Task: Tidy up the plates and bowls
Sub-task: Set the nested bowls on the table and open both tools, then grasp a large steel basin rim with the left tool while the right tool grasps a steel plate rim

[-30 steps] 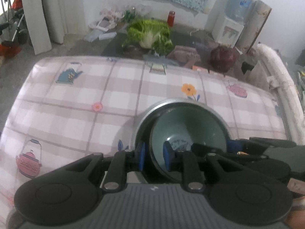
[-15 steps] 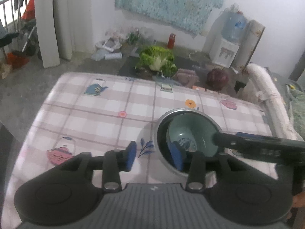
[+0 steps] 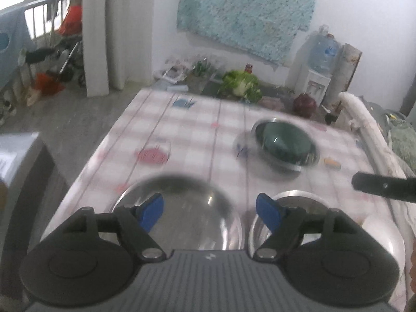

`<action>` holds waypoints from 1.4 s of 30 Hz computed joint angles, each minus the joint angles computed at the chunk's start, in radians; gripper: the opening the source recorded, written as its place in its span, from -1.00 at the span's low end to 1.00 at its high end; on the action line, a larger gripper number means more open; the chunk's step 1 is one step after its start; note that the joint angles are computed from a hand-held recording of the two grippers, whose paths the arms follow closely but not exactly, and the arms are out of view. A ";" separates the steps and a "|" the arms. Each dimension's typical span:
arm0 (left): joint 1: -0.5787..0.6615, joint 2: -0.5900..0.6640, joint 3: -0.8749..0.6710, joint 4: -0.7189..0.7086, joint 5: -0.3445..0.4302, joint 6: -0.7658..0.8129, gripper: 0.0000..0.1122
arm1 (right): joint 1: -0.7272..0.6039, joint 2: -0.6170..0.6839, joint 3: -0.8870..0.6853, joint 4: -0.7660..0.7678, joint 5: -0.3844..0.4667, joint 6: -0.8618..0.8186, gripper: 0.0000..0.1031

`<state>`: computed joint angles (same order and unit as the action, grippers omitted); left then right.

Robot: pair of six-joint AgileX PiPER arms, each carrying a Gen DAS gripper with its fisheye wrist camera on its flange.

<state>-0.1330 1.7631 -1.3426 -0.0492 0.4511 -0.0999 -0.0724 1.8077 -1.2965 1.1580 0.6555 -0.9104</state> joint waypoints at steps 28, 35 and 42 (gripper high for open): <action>0.167 0.012 0.328 0.011 -0.253 -0.022 0.19 | 0.338 0.325 -0.415 -0.411 -0.065 0.464 0.35; 0.177 0.078 0.269 0.062 -0.221 -0.057 -0.23 | 0.386 0.505 -0.683 -0.710 -0.006 0.690 0.02; 0.201 0.089 0.256 -0.126 -0.202 0.158 -0.49 | 0.410 0.583 -0.779 -0.791 0.041 0.734 -0.65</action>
